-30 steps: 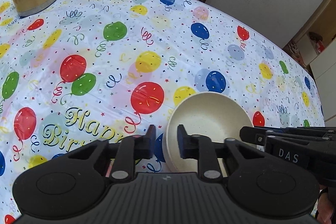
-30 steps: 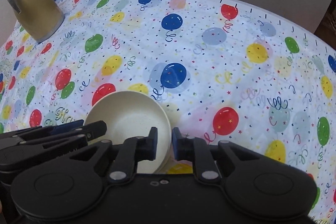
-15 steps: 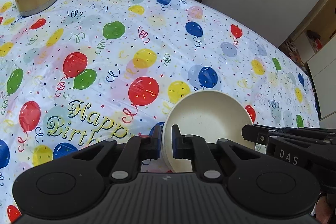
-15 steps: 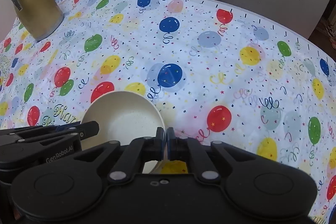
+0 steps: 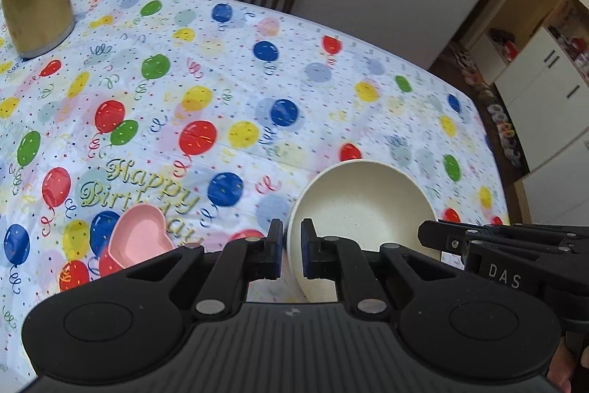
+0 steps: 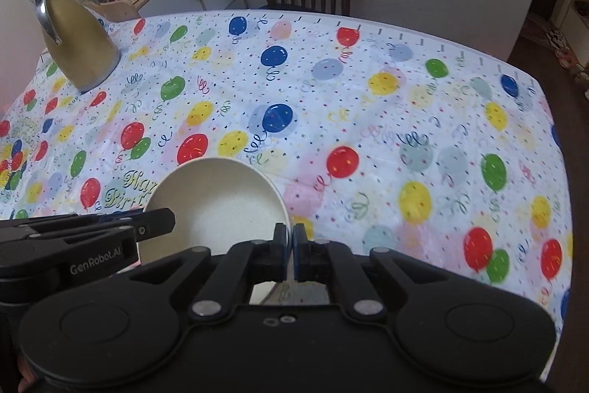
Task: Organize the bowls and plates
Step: 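Carry the cream bowl with both grippers and lower it into the pink bowl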
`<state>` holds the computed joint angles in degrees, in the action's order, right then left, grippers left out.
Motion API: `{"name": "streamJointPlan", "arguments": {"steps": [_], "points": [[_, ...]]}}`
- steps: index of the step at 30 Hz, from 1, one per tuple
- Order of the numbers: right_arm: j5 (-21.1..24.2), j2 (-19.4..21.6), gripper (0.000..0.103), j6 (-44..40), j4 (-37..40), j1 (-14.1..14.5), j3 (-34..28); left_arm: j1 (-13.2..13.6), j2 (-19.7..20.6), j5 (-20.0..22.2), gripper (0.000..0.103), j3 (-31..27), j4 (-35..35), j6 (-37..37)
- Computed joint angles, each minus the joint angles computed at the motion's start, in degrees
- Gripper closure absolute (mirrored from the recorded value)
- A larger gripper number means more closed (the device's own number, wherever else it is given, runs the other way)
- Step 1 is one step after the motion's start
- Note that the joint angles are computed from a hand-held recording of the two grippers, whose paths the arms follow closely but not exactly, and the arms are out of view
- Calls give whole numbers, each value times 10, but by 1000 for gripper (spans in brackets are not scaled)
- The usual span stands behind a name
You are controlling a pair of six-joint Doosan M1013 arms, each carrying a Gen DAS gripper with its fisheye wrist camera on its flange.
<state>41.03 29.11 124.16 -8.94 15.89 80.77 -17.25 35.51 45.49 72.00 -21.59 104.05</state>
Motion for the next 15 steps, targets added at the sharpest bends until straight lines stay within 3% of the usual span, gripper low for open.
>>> {"name": "streamJointPlan", "arguments": {"steps": [15], "points": [[13,-101,101,178,-100,29,124,-28,-70,21,94,100,-49,120]]}}
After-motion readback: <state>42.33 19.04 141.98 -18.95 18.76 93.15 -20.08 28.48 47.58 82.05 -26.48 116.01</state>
